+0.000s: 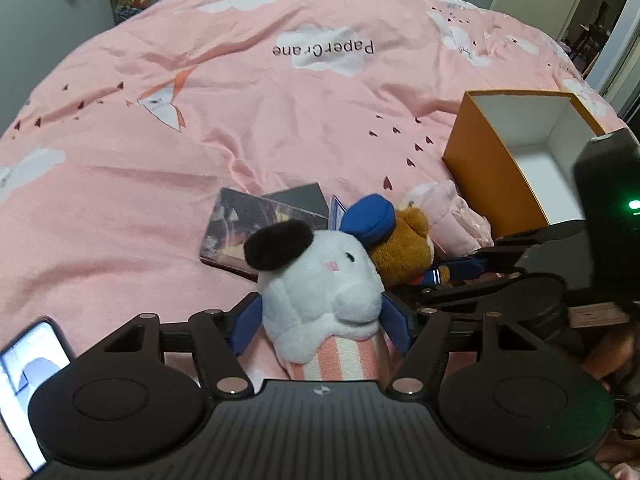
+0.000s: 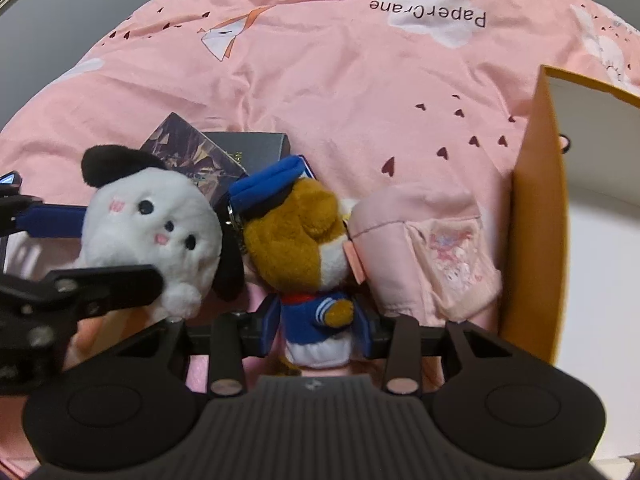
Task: Organize objects
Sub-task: 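Grasp the brown sailor bear with the right tool while the left grasps the white plush, then carry the bear with the right tool while the left carries the white plush over the box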
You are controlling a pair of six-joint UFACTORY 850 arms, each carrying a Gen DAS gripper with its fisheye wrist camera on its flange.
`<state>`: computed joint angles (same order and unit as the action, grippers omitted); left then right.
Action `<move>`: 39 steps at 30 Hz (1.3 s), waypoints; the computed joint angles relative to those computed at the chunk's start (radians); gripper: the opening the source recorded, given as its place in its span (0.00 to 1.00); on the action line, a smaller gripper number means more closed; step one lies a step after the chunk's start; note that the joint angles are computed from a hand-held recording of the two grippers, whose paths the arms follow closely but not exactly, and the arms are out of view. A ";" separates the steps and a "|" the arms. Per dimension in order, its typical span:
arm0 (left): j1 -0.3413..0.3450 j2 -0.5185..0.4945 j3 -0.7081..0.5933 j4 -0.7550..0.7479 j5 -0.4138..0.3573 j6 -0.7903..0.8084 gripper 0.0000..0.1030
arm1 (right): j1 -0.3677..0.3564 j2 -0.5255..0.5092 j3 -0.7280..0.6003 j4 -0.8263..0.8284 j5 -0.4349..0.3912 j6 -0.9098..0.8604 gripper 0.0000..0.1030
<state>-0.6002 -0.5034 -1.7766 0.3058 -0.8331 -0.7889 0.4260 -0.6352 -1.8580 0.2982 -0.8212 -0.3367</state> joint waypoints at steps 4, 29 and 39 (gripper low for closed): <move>0.016 -0.003 -0.002 -0.045 0.013 0.025 0.70 | 0.003 -0.024 -0.019 0.015 0.002 0.003 0.41; -0.043 0.052 -0.041 0.136 0.374 -0.171 0.53 | -0.171 0.294 0.178 0.374 0.088 -0.078 0.32; -0.106 -0.347 -0.540 -0.048 0.257 0.021 0.53 | -0.268 0.221 0.043 0.027 -0.056 0.244 0.32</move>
<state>-0.7059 -0.8500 -2.3164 0.2582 -0.5765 -0.7679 0.1581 -0.4143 -1.8148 0.3251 -0.8768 -0.0931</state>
